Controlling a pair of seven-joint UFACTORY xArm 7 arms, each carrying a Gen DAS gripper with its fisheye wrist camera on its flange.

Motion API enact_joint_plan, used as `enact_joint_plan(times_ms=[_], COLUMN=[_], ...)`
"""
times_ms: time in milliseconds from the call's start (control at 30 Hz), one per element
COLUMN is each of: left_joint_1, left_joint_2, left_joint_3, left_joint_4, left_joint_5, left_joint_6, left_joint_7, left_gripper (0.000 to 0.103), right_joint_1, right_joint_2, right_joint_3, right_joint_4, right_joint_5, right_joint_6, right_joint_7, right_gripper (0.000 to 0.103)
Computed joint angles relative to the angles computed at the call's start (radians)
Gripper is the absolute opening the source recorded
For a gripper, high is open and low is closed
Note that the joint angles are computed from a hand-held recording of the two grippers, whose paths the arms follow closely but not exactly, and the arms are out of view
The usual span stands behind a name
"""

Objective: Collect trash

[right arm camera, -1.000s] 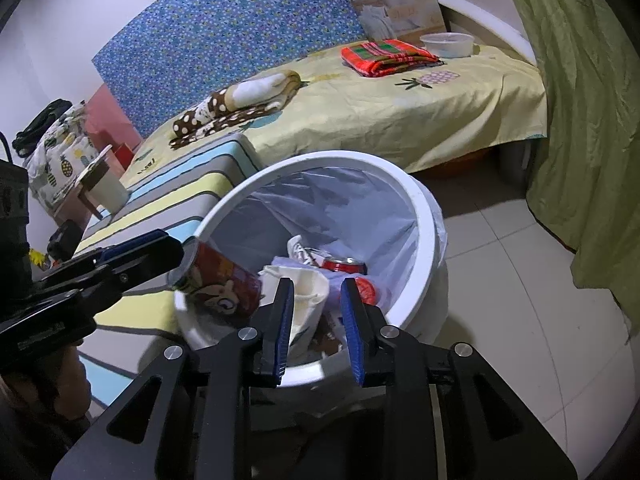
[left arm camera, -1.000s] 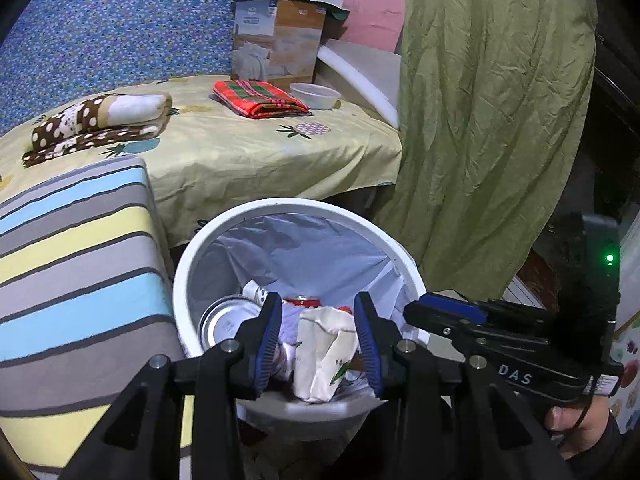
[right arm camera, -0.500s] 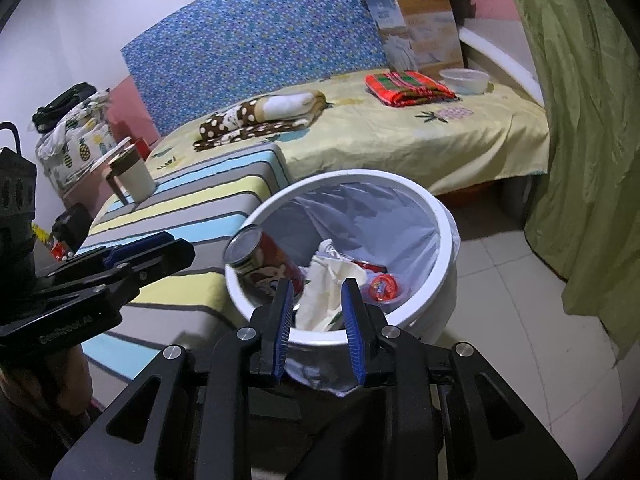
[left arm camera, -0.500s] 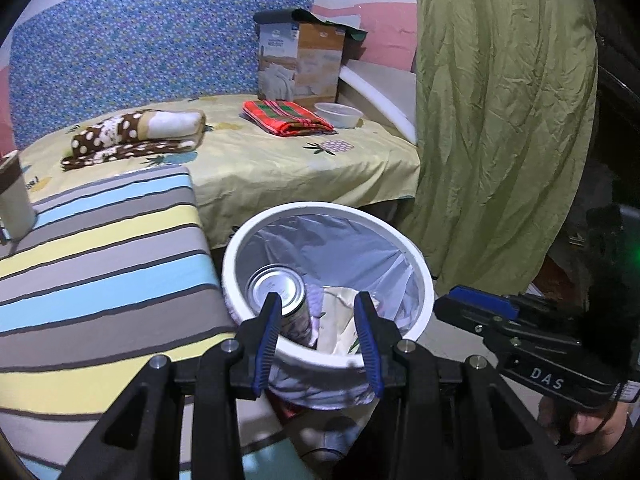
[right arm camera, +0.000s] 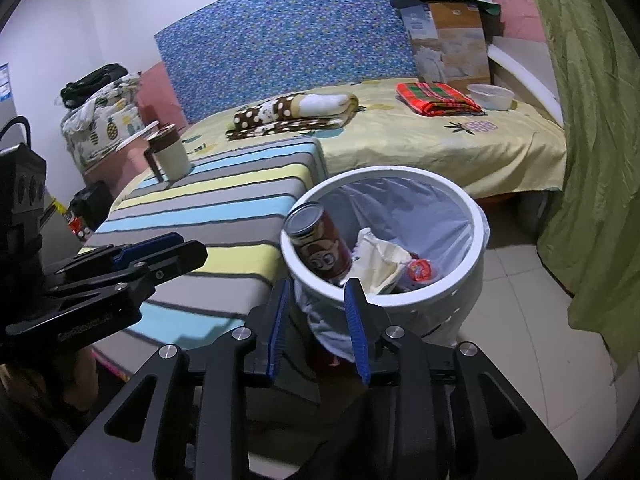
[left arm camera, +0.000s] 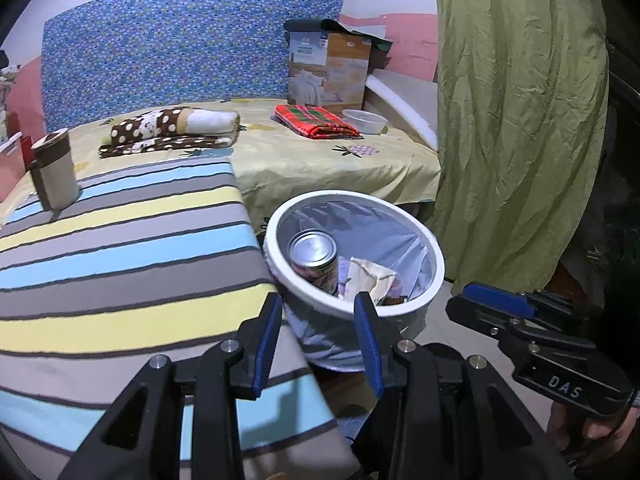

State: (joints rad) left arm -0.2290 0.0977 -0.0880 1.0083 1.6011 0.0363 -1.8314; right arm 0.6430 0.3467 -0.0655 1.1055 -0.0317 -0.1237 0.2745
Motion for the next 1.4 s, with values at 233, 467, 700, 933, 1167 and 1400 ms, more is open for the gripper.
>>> enact_joint_plan(times_ms=[233,467,700,933,1167,1400], left_joint_1=[0.008,0.010,0.010,0.009,0.008,0.007], left_joint_2=[-0.051,-0.077,-0.081,-0.082,-0.084,-0.085], left_joint_3=[-0.008,-0.018,-0.019,-0.020,-0.019,-0.020], left_joint_4=[-0.057,-0.085,-0.090,-0.093,-0.097,-0.100], left_joint_5=[0.048,0.064,0.039,0.020,0.007,0.004], left_joint_6=[0.026,0.039,0.049,0.049,0.054,0.057], left_joint_7=[-0.073,-0.099,-0.074,-0.057,-0.038,-0.034], left_gripper=[0.039,0.039,0.039,0.039,0.039,0.039], right_joint_1=[0.154,0.199,0.205,0.206,0.191,0.190], right_joint_2=[-0.017,-0.019,-0.024,-0.027,-0.025,-0.025], right_joint_3=[-0.140,-0.173,-0.166,-0.160,-0.145,-0.144], right_joint_4=[-0.038,-0.051,-0.061,-0.063,-0.059,-0.059], right_joint_5=[0.026,0.077,0.121,0.145,0.144,0.136], right_joint_6=[-0.030,-0.046,-0.052,-0.049,-0.042,-0.039], right_joint_7=[-0.006,-0.044,-0.082,-0.103,-0.103,-0.094], right_gripper=[0.032,0.032,0.032,0.032,0.032,0.032])
